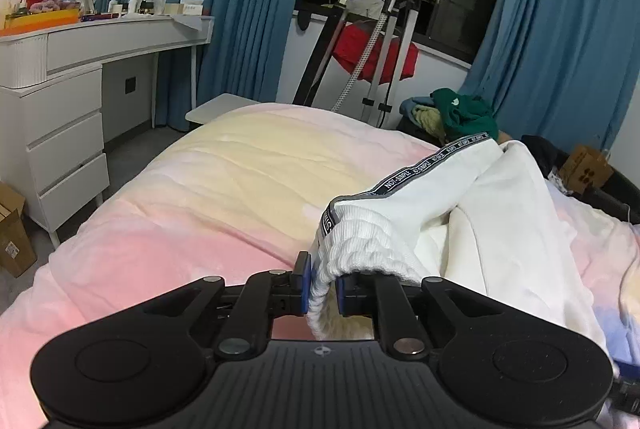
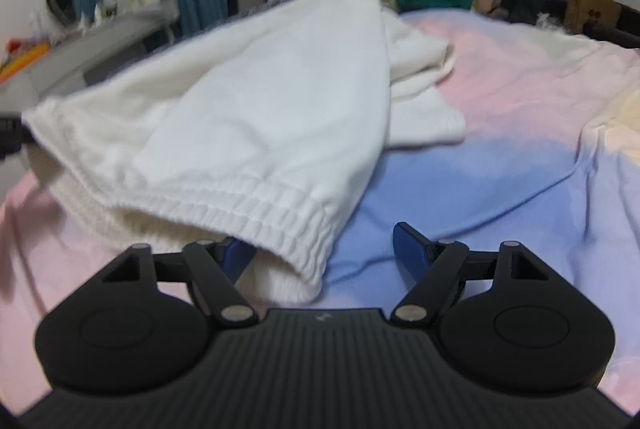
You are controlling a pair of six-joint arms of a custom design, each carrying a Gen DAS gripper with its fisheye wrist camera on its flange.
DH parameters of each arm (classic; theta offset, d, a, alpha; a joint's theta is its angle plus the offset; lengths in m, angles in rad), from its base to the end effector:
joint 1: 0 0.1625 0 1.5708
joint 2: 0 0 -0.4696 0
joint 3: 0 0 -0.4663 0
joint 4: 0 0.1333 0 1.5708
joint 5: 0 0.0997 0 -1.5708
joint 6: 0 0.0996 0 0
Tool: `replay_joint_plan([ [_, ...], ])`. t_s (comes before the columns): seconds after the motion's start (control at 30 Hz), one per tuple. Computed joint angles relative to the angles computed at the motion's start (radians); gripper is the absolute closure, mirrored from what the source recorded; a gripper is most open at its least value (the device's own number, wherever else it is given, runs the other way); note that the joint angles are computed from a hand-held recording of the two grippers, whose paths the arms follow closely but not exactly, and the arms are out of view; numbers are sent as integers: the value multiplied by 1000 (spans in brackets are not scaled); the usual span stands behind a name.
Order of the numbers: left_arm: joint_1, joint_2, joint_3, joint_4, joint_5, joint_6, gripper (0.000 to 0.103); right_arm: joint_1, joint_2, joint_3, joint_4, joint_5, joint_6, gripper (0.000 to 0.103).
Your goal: Fold clothes
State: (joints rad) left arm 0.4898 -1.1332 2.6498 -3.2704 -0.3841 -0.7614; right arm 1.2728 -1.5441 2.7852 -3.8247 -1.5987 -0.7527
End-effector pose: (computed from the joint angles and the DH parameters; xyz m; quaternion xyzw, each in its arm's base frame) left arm -0.1842 -0.3539 0.1037 0.0809 0.8232 -0.4892 0.2765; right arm 0.0365 -0.3258 0.2226 0.1905 -0.8534 0.4135 0.2538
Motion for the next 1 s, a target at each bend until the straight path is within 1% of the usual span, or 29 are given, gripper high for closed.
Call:
replay_joint_plan([
  [0.03, -1, -14, 3, 20, -13, -9, 88, -1, 1, 1, -15, 13, 9, 39],
  [0.1, -2, -58, 8, 91, -39, -57, 84, 4, 16, 3, -40, 24, 8, 52],
  [0.13, -3, -79, 10, 126, -52, -80, 81, 7, 20, 4, -39, 22, 5, 56],
  [0.17, -3, -100, 11, 158, -65, -102, 76, 12, 31, 4, -41, 14, 5, 64],
  [0.2, -8, -130, 17, 201, -74, -123, 73, 17, 48, 1, -51, 5, 6, 70],
  [0.23, -17, -165, 25, 244, -76, -149, 66, 26, 68, -1, -72, -9, 5, 72],
  [0.27, -28, -200, 33, 288, -75, -176, 58, 33, 76, -1, -84, -22, 2, 73],
  [0.33, -50, -275, 61, 324, -95, -206, 51, 30, 52, 2, -59, -22, 10, 76],
  [0.37, -62, -315, 75, 342, -106, -220, 49, 27, 37, 3, -42, -20, 17, 80],
  [0.43, -82, -362, 105, 303, -130, -233, 48, 21, 3, 7, -7, -10, 30, 83],
  [0.47, -89, -367, 120, 231, -148, -221, 41, 17, -17, 10, 13, 2, 38, 86],
  [0.53, -98, -349, 149, 33, -189, -179, 33, 9, -59, 15, 53, 24, 53, 88],
  [0.63, -106, -274, 178, -264, -259, -119, 22, 9, -131, 27, 119, 64, 68, 89],
  [0.73, -65, -220, 178, -414, -379, -105, 21, 7, -236, 42, 235, 101, 73, 89],
  [0.83, -30, -199, 169, -389, -435, -157, 21, 4, -340, 51, 377, 84, 94, 89],
  [0.93, -15, -208, 153, -282, -447, -182, 21, -5, -424, 47, 513, 45, 107, 88],
  [0.97, -8, -205, 148, -262, -458, -189, 20, -22, -468, 45, 575, 62, 116, 88],
  [1.0, -1, -201, 142, -242, -469, -196, 20, -49, -524, 42, 652, 98, 125, 88],
])
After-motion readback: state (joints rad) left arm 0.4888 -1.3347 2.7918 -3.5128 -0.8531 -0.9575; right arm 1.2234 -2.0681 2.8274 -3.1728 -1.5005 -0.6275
